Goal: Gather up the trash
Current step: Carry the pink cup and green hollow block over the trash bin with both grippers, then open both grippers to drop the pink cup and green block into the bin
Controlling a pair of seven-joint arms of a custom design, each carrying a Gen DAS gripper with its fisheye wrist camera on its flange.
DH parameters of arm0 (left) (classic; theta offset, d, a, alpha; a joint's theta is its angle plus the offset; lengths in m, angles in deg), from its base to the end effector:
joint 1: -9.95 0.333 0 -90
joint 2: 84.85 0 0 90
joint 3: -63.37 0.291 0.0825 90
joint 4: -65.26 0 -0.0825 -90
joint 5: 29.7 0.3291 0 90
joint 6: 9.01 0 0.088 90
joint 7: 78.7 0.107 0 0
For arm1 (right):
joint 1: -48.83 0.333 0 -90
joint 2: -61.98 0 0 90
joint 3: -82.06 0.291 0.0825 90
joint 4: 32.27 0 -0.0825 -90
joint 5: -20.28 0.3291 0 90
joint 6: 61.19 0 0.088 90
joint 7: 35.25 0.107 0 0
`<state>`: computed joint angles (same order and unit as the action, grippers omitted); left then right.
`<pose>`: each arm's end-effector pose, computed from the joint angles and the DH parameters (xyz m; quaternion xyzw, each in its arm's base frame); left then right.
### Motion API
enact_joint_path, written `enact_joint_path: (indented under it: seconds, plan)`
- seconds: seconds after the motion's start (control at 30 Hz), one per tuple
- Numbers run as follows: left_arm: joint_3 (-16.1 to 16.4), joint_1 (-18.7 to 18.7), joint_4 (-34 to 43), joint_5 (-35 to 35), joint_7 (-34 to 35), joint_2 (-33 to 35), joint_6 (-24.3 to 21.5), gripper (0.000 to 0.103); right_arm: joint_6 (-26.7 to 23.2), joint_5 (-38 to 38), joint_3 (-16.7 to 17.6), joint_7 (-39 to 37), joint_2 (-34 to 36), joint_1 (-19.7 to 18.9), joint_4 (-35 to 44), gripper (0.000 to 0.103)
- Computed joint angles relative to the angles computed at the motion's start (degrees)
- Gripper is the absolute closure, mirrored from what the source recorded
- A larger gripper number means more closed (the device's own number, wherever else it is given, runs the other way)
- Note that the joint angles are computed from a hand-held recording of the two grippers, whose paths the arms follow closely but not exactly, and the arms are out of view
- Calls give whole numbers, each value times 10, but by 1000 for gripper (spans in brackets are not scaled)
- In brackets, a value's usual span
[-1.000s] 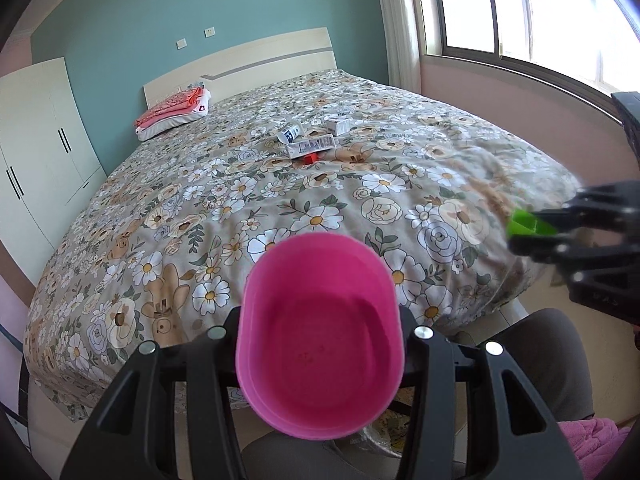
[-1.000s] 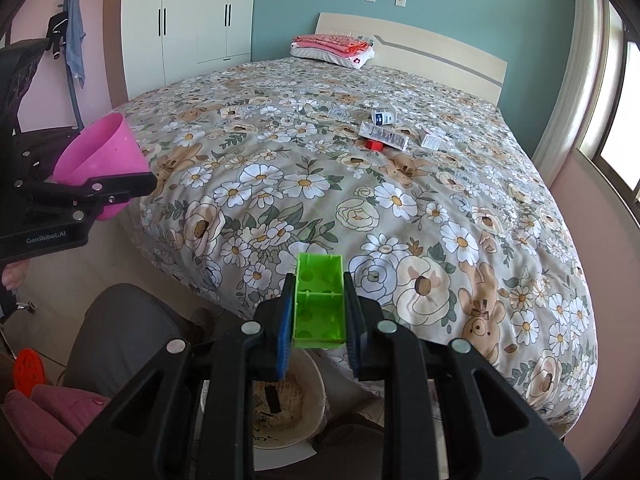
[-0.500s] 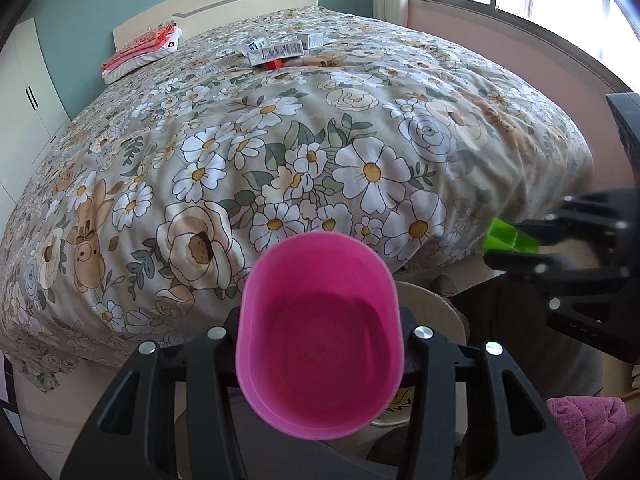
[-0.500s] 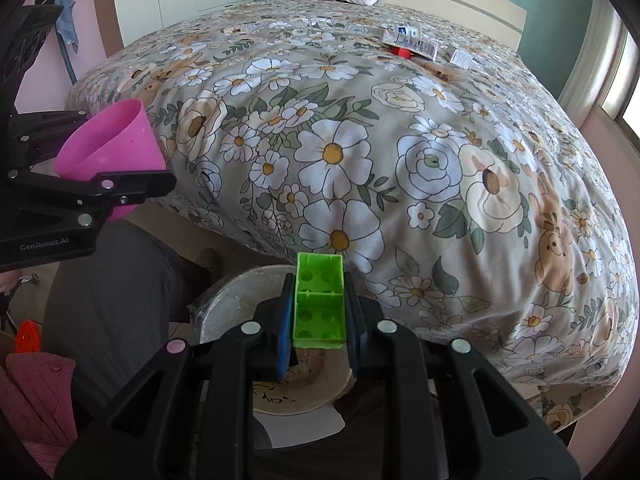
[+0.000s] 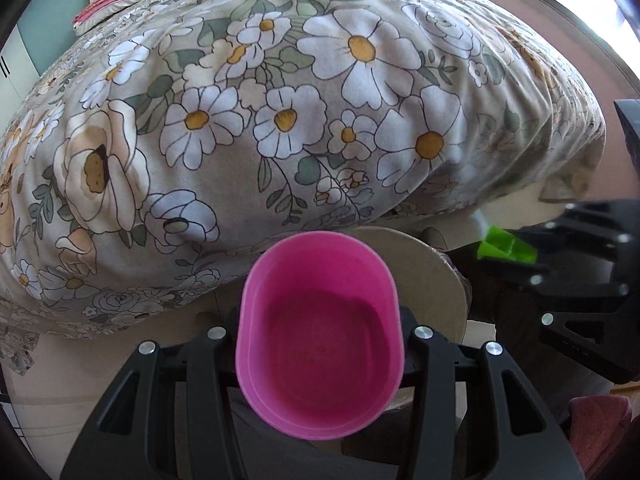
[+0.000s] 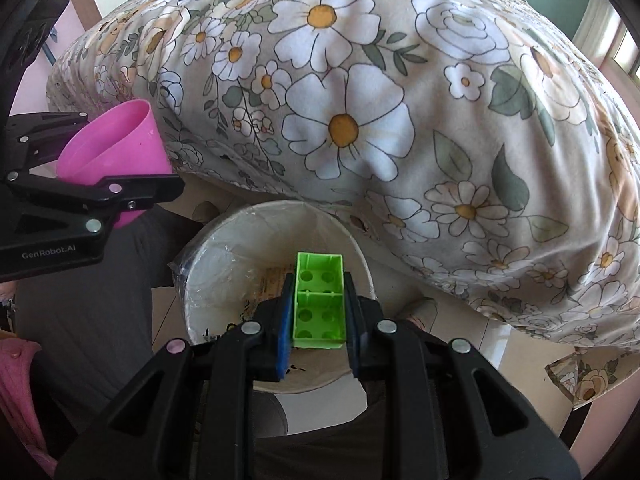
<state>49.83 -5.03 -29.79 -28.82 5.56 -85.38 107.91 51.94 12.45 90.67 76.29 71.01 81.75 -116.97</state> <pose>0.4716 -0.2560 0.6155 -0.5411 0.8182 -0.1676 0.0982 0.4441 0.3719 0.5980 -0.8134 0.5539 -0.0929 0.1516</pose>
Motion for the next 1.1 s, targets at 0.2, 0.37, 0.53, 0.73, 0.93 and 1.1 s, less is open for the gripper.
enact_joint_path:
  seconds: [0.2, 0.37, 0.53, 0.73, 0.93, 1.1]
  plan:
    - [-4, -1, 15, -22, -14, 47, -28, 53, -22, 40, -2, -11, 33, -5, 4, 79]
    - [-8, -1, 36, -36, -32, 89, -53, 53, -48, 72, -5, -16, 79, -2, 33, 79]
    - [-8, 8, 51, -66, -56, 127, -79, 53, -72, 116, -11, -4, 122, -4, 57, 79]
    - [-9, 9, 60, -59, -80, 159, -99, 53, -77, 159, -13, 16, 160, -8, 71, 79]
    - [-12, 13, 61, -68, -88, 179, -110, 53, -84, 160, -20, 14, 175, -8, 79, 79]
    - [-13, 13, 68, -62, -96, 185, -123, 38, -101, 167, -20, 19, 188, -10, 93, 79]
